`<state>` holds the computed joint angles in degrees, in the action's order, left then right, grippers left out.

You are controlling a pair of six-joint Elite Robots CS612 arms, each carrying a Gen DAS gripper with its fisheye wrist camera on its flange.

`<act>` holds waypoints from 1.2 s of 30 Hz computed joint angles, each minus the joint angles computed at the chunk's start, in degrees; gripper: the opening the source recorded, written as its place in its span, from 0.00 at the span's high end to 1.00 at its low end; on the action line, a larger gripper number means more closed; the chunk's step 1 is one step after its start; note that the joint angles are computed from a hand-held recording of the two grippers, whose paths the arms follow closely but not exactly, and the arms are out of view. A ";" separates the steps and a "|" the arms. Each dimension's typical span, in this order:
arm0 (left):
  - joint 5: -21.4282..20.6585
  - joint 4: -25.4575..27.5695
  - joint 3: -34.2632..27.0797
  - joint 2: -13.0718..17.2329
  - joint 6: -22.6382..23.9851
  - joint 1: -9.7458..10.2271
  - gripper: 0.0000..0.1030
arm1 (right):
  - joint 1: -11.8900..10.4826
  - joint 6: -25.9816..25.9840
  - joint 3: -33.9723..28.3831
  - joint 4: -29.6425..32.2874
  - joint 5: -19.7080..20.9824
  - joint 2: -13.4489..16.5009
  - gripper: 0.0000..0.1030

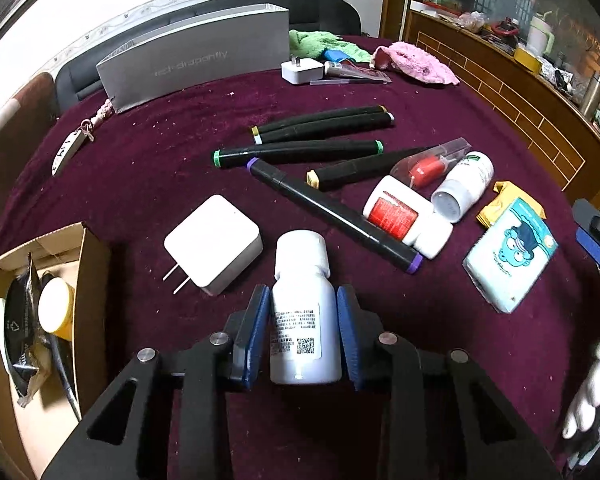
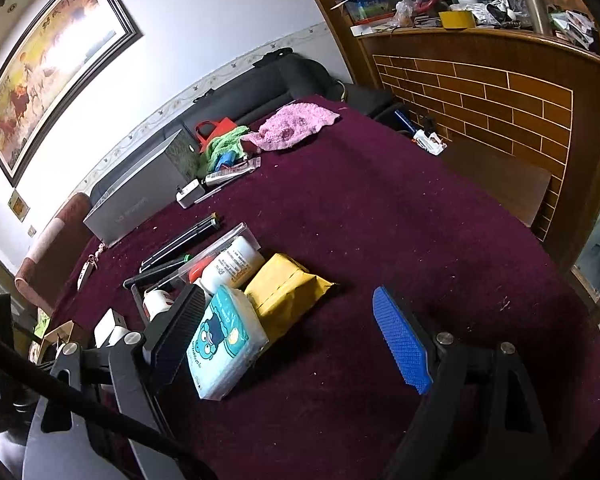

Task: Organize objects
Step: 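Grasp the white square charger plug with the right tool while the left tool holds the pill bottle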

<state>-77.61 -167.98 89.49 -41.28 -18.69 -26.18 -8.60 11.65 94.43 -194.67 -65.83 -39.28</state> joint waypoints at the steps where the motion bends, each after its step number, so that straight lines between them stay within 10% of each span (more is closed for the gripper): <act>1: 0.26 1.08 -0.54 0.27 -0.16 -0.10 0.69 | 0.04 -0.07 -0.01 -0.08 -0.15 0.00 0.16; 5: 2.57 -1.16 -1.61 1.88 0.69 -0.76 0.67 | 0.34 -0.61 -0.04 0.07 -1.54 -0.01 0.16; 21: -11.70 -25.35 16.63 -7.16 -7.76 2.41 0.72 | 2.29 -8.54 0.40 2.33 -3.53 -1.57 0.16; 29: -12.40 -33.37 21.09 -8.42 -9.18 4.55 0.72 | 7.67 -24.79 -6.23 30.01 9.20 -3.40 0.16; 36: -12.46 -37.31 24.22 -8.89 -9.88 7.32 0.72 | 13.26 -26.62 -13.97 33.50 -2.39 0.47 0.16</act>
<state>-90.07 -205.29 113.71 -50.16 -28.57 -18.86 4.65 -14.96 80.46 -161.17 -68.22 -38.82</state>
